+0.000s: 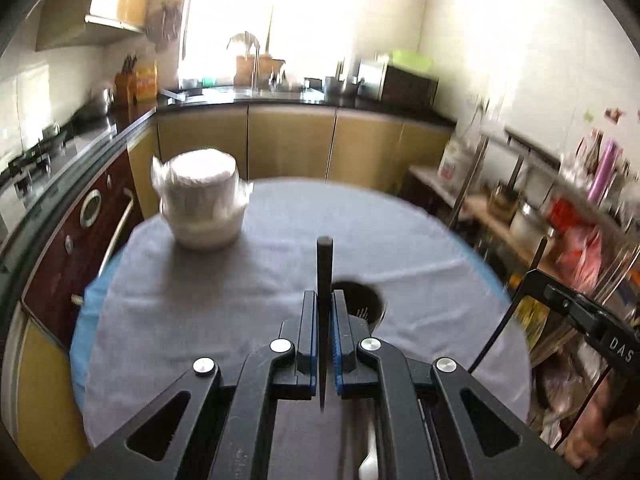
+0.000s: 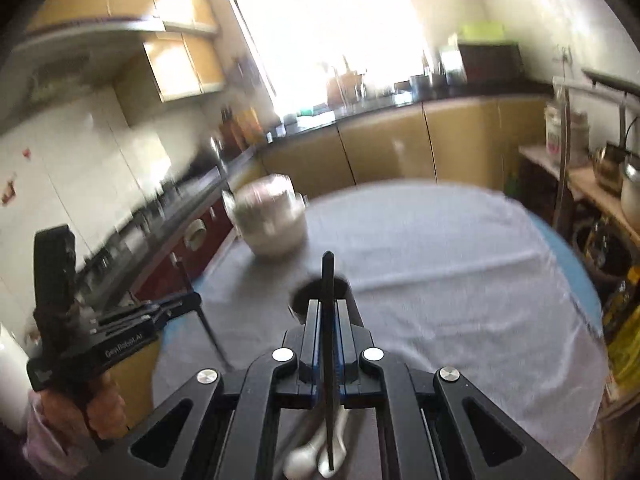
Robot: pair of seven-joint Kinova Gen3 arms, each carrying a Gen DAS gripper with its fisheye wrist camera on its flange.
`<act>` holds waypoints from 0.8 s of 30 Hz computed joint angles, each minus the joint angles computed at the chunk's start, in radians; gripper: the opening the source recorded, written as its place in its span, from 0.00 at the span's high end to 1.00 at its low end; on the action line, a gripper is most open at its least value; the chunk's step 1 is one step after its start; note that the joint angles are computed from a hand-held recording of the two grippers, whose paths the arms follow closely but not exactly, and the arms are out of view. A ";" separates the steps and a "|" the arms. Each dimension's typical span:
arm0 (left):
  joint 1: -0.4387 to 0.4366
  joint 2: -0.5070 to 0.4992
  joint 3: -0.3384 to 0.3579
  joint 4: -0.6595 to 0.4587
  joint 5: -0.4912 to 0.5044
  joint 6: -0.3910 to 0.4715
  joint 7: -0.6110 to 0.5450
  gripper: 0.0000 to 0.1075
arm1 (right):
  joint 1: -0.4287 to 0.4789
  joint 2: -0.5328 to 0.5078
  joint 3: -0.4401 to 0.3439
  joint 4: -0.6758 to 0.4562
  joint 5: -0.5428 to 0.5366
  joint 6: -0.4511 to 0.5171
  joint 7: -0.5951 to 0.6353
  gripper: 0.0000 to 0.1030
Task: Organize utensils
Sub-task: 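Lift both chopsticks upright and drop them into the black cup, opening both tools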
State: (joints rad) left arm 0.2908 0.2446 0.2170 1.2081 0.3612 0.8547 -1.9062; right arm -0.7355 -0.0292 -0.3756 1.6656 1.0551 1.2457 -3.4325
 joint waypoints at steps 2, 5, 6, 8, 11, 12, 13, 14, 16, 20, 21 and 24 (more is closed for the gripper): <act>0.000 0.011 0.011 -0.055 0.003 0.012 0.008 0.94 | -0.012 0.014 -0.009 -0.043 0.063 0.046 0.005 0.94; 0.001 0.029 0.009 -0.130 0.013 0.037 0.000 0.94 | -0.016 0.028 0.007 -0.102 0.116 0.055 0.041 0.94; 0.006 0.035 0.009 -0.156 0.010 0.037 0.002 0.94 | -0.020 0.038 0.011 -0.127 0.140 0.070 0.060 0.94; 0.024 0.061 0.005 -0.217 -0.010 0.044 0.021 0.94 | -0.026 0.061 0.029 -0.183 0.181 0.084 0.114 0.94; 0.045 0.099 0.003 -0.283 -0.030 0.059 0.051 0.94 | -0.025 0.096 0.071 -0.253 0.198 0.073 0.166 0.94; 0.057 0.115 -0.002 -0.304 -0.043 0.059 0.068 0.94 | -0.025 0.108 0.086 -0.266 0.206 0.069 0.174 0.94; 0.068 0.125 -0.006 -0.314 -0.055 0.055 0.081 0.94 | -0.027 0.131 0.101 -0.290 0.219 0.080 0.190 0.94; 0.077 0.136 -0.009 -0.321 -0.066 0.050 0.093 0.94 | -0.029 0.145 0.118 -0.301 0.221 0.078 0.198 0.94; 0.097 0.161 -0.018 -0.330 -0.094 0.050 0.121 0.94 | -0.029 0.172 0.152 -0.318 0.209 0.067 0.203 0.94; 0.106 0.206 -0.019 -0.356 -0.121 0.128 0.146 0.94 | -0.004 0.193 0.200 -0.291 0.120 -0.010 0.193 0.94; 0.104 0.217 -0.018 -0.357 -0.124 0.155 0.145 0.94 | 0.004 0.190 0.206 -0.274 0.093 -0.033 0.191 0.94; 0.098 0.224 -0.018 -0.342 -0.127 0.195 0.142 0.94 | 0.031 0.178 0.215 -0.232 0.010 -0.100 0.199 0.93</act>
